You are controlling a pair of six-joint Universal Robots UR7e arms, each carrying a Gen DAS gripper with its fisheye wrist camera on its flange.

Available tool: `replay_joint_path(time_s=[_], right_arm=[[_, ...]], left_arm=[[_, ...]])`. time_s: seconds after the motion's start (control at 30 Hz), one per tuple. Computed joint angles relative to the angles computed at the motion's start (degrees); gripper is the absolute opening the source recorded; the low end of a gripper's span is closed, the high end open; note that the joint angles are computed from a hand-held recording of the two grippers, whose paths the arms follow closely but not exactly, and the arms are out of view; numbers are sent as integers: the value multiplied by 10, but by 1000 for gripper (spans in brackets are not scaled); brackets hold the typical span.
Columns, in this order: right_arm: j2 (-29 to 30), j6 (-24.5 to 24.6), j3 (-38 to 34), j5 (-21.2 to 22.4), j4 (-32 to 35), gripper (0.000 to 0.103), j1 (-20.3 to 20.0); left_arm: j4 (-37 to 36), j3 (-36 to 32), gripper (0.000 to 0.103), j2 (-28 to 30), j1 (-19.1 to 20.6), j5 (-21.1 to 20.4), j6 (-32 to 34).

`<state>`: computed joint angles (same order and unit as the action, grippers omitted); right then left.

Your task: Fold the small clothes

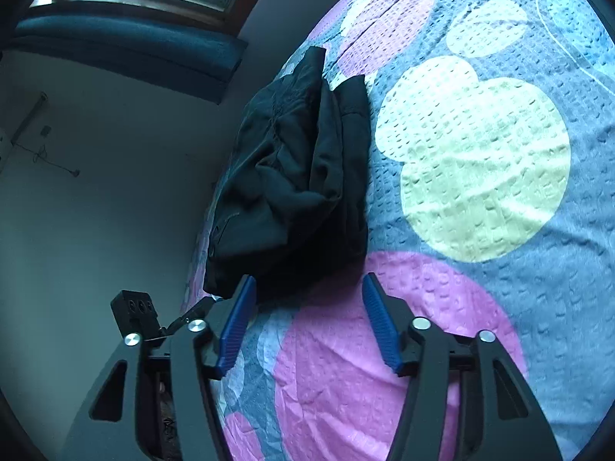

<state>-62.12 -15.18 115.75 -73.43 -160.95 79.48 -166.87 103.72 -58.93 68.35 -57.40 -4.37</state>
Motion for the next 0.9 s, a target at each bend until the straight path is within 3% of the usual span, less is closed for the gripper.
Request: replay_joint_path(time_s=[0.27,0.43,0.6,0.9], right_arm=[[2,-21,41,-202,-120,75,74],[25,-52,55,-324,-212,79,123],[41,-66,59,-371,-268,81,149],[32,-72,77,-369,-301,82,158]], left_arm=[[-59,58,94,-17,-43,105,-2],[-75,77,95,-22,-61,160,9],[-31,86,95,-36,-67,168,-31],[-43,98,95,-39,-81,186,-48]])
